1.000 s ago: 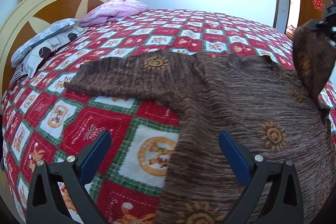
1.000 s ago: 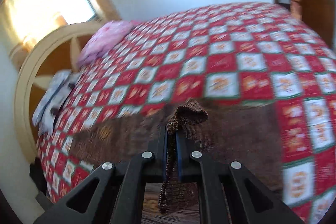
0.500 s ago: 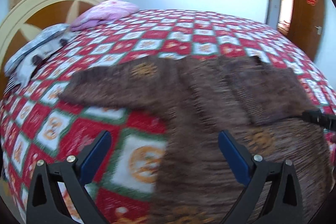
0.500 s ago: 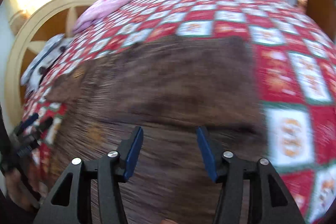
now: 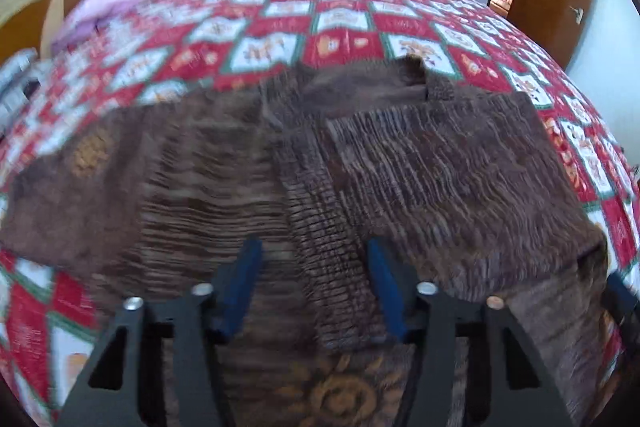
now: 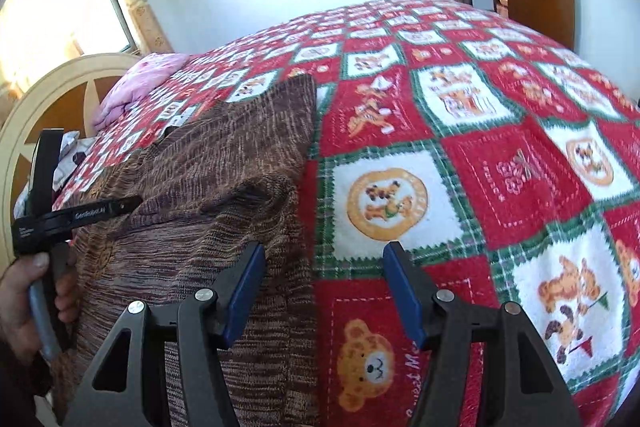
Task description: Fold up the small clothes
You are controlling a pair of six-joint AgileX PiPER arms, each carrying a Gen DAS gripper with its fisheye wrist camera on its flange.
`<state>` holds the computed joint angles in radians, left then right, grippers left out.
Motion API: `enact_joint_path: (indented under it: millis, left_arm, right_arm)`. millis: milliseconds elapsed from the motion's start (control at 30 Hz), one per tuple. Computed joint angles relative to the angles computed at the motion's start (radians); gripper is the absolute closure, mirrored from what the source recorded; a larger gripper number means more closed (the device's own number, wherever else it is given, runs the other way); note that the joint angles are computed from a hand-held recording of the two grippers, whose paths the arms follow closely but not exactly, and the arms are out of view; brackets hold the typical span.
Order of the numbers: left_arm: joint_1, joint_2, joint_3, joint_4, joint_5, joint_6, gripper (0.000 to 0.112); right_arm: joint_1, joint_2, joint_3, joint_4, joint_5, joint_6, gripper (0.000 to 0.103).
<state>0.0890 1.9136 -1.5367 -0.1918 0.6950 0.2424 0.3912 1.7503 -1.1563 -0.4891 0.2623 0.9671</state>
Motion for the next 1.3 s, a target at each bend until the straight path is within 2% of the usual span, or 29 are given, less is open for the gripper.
enact_joint_path:
  millis: [33,67,100,167,267,400,533,600,667,733,800,833,900,933,967,1000,1067,1167,1300]
  left_arm:
    - [0.002,-0.009,0.021,-0.023,-0.044,0.005,0.066]
    - [0.001,-0.011,0.023,-0.044,-0.052,0.028,0.091]
    - [-0.004,-0.010,0.017,-0.046,-0.043,0.038,0.100]
    - [-0.019,-0.024,0.026,-0.038,-0.050,0.040,0.103]
    - [-0.023,-0.057,0.049,-0.035,-0.073,0.049,0.103]
    - [0.023,-0.092,0.043,-0.125,-0.072,0.134,0.104]
    - [0.042,-0.096,0.069,-0.125,-0.106,0.183,0.103]
    - [0.033,-0.078,0.077,-0.090,-0.118,0.162,0.103]
    - [0.028,-0.049,0.078,-0.044,-0.129,0.100,0.097]
    - [0.028,-0.027,0.076,-0.019,-0.137,0.057,0.090]
    - [0.025,-0.031,0.084,0.028,-0.151,-0.010,0.071]
    - [0.032,-0.039,0.085,0.005,-0.147,0.009,0.068]
    - [0.055,-0.051,0.082,-0.085,-0.119,0.104,0.068]
    - [0.073,-0.060,0.085,-0.132,-0.103,0.146,0.068]
    - [0.098,-0.075,0.093,-0.192,-0.094,0.193,0.068]
    - [0.123,-0.091,0.108,-0.240,-0.095,0.231,0.068]
    - [0.163,-0.102,0.105,-0.306,-0.068,0.291,0.068]
    - [0.214,-0.029,-0.019,-0.370,0.056,0.305,0.068]
    - [0.222,0.141,-0.271,-0.384,0.250,0.222,0.069]
  right_arm:
    - [0.002,-0.003,0.002,-0.006,-0.005,0.002,0.037]
    - [0.004,0.000,0.003,-0.002,-0.006,-0.001,0.033]
    - [0.002,0.005,-0.002,0.032,-0.002,-0.032,0.032]
    - [0.002,0.004,0.004,0.016,-0.004,-0.014,0.032]
    - [0.002,-0.001,0.018,-0.003,-0.017,0.013,0.032]
    - [0.011,0.004,0.013,-0.051,-0.004,0.057,0.032]
    - [0.029,0.008,-0.001,-0.127,0.030,0.122,0.032]
    - [0.056,0.008,-0.035,-0.174,0.081,0.141,0.032]
    - [0.082,0.006,-0.102,-0.144,0.106,0.033,0.032]
    - [0.102,0.044,-0.205,-0.041,0.125,-0.167,0.032]
    - [0.102,0.120,-0.322,0.139,0.162,-0.367,0.032]
    - [0.088,0.166,-0.380,0.239,0.182,-0.460,0.032]
    - [0.061,0.256,-0.489,0.379,0.290,-0.565,0.032]
    - [0.057,0.289,-0.505,0.391,0.317,-0.558,0.032]
    - [0.059,0.284,-0.481,0.364,0.303,-0.533,0.031]
    - [0.073,0.264,-0.429,0.299,0.252,-0.484,0.031]
    - [0.083,0.250,-0.409,0.263,0.245,-0.452,0.031]
    - [0.087,0.256,-0.417,0.248,0.253,-0.438,0.031]
    - [0.076,0.231,-0.362,0.265,0.190,-0.438,0.031]
